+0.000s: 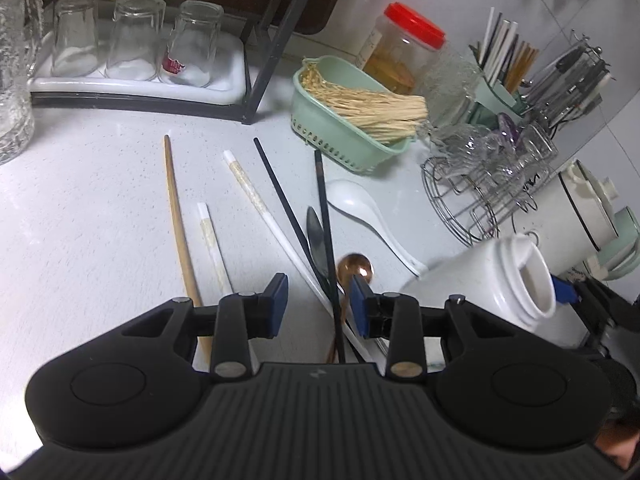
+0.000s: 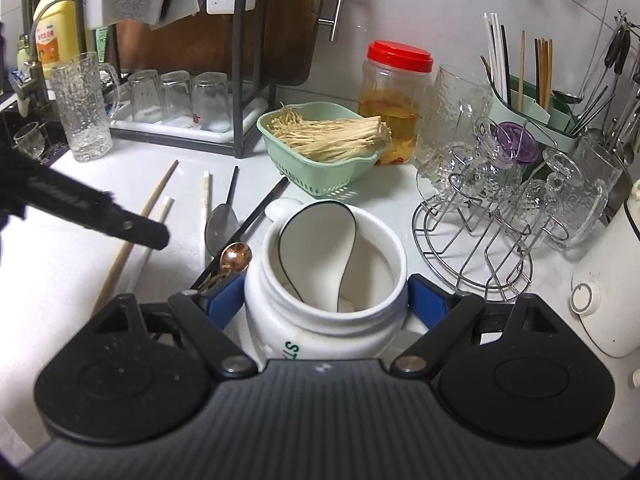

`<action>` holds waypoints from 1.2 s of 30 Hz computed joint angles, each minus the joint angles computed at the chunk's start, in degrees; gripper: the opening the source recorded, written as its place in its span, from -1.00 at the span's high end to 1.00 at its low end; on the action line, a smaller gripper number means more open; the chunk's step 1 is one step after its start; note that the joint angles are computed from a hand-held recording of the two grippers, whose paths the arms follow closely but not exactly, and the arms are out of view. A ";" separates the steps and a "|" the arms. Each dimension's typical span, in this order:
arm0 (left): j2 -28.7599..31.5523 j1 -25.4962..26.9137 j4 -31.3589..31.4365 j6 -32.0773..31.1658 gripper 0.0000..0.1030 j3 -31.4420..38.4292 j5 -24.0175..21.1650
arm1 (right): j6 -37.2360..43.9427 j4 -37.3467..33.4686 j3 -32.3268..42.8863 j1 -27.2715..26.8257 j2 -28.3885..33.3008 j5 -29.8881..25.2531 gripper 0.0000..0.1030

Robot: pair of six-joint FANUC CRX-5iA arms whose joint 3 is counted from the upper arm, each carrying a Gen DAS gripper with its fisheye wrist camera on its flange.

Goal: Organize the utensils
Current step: 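Lower the left gripper onto a metal spoon on the counter and grasp it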

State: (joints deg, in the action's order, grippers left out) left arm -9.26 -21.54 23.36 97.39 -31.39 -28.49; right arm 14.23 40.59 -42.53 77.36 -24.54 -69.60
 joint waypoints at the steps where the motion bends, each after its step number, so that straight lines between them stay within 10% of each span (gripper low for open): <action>1: 0.59 0.21 0.66 -0.68 0.25 0.09 0.43 | -0.25 -0.09 0.07 0.02 0.01 -0.11 -0.75; 14: 8.29 0.07 6.26 -7.63 0.49 2.81 4.00 | -1.18 -0.31 0.92 -0.53 1.31 -0.45 -0.75; 36: 14.07 -0.44 -7.01 -1.91 0.77 12.62 -3.30 | -2.07 -0.93 1.98 -1.21 2.67 -1.02 -0.75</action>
State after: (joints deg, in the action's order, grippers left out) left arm 4.81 -21.98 16.35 95.47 -18.78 -31.79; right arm 12.16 39.66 -40.55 76.15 -21.87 -70.63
